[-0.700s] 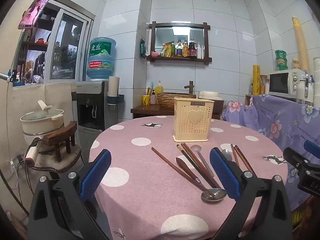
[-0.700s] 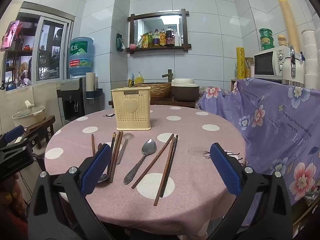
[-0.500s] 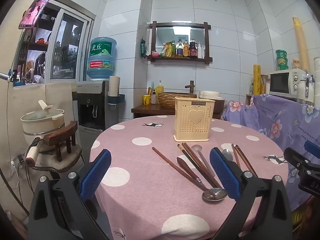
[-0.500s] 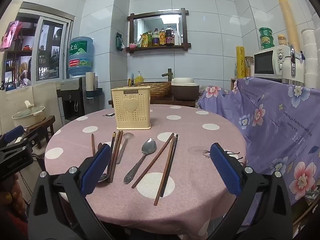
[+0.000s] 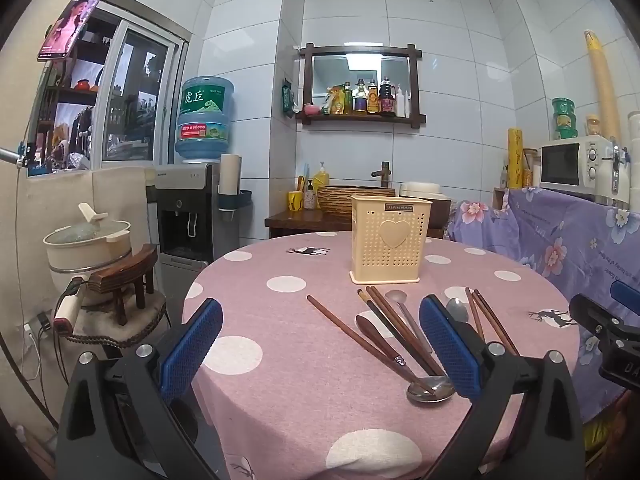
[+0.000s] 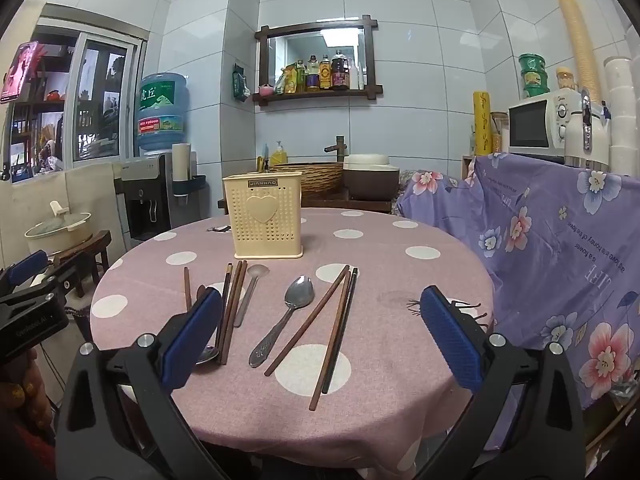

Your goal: Organize utensils

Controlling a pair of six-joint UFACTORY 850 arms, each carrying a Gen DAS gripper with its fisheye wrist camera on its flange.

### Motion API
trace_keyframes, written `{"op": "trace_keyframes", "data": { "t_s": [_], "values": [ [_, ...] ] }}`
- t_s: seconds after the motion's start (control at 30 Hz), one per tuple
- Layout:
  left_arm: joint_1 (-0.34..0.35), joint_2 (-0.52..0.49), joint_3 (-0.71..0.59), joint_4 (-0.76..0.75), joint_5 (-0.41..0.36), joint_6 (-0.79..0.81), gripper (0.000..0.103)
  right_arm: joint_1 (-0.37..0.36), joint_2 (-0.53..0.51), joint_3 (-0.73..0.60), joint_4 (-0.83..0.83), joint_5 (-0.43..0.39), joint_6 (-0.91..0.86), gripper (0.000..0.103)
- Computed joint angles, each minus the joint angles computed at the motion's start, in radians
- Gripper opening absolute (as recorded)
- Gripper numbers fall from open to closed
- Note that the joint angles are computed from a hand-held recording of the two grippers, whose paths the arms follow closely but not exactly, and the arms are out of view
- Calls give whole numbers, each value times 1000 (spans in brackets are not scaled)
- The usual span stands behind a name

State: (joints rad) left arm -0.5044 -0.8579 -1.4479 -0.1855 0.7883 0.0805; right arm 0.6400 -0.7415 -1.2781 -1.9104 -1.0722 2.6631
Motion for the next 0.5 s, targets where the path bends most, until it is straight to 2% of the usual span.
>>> {"op": "trace_keyframes", "data": {
  "t_s": [0.5],
  "values": [
    [6,-8,-11,0,-5,8,98,-1,-8,-2,-2,1,8,98]
  ]
}}
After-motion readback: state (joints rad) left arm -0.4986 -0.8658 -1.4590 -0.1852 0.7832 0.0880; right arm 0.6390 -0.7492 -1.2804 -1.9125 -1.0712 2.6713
